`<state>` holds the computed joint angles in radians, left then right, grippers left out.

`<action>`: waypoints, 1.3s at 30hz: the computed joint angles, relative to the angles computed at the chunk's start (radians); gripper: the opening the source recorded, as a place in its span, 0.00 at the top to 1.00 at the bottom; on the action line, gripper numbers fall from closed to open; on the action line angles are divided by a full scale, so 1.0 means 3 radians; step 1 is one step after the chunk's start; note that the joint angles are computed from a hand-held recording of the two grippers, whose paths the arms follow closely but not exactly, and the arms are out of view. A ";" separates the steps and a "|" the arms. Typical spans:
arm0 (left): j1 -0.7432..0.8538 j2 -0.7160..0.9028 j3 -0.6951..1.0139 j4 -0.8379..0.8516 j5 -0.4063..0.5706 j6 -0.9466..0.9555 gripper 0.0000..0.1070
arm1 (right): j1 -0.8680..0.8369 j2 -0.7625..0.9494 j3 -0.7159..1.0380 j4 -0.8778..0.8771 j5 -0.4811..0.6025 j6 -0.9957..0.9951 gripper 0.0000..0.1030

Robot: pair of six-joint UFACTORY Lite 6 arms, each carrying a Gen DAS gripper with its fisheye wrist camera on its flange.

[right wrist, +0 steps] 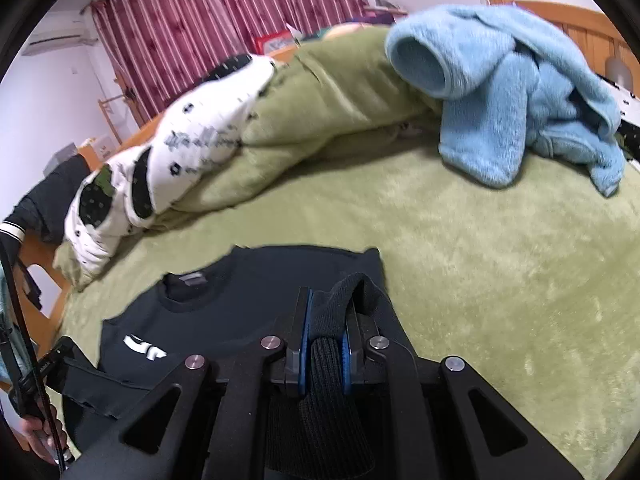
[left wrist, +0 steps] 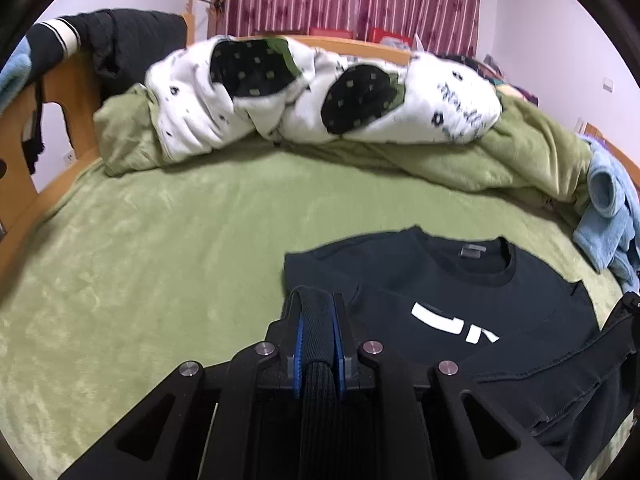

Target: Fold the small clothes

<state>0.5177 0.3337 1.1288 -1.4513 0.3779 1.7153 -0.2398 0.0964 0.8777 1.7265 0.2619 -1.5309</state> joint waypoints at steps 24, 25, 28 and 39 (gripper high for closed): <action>0.0765 -0.1092 -0.1313 -0.0026 0.0492 0.0810 0.37 | -0.0551 -0.1725 -0.1774 -0.0139 0.0102 -0.0586 0.56; 0.0826 -0.1131 -0.1359 0.0024 0.0523 0.0810 0.37 | -0.0611 -0.1861 -0.1869 -0.0360 0.0116 -0.0387 0.56; 0.1111 -0.1243 -0.1528 0.0201 0.0702 0.0842 0.37 | -0.0898 -0.2234 -0.2096 -0.0982 0.0328 0.0116 0.56; 0.1865 -0.1457 -0.1835 0.0579 0.1063 0.1099 0.37 | -0.1468 -0.3400 -0.2553 -0.2316 0.1020 0.1245 0.52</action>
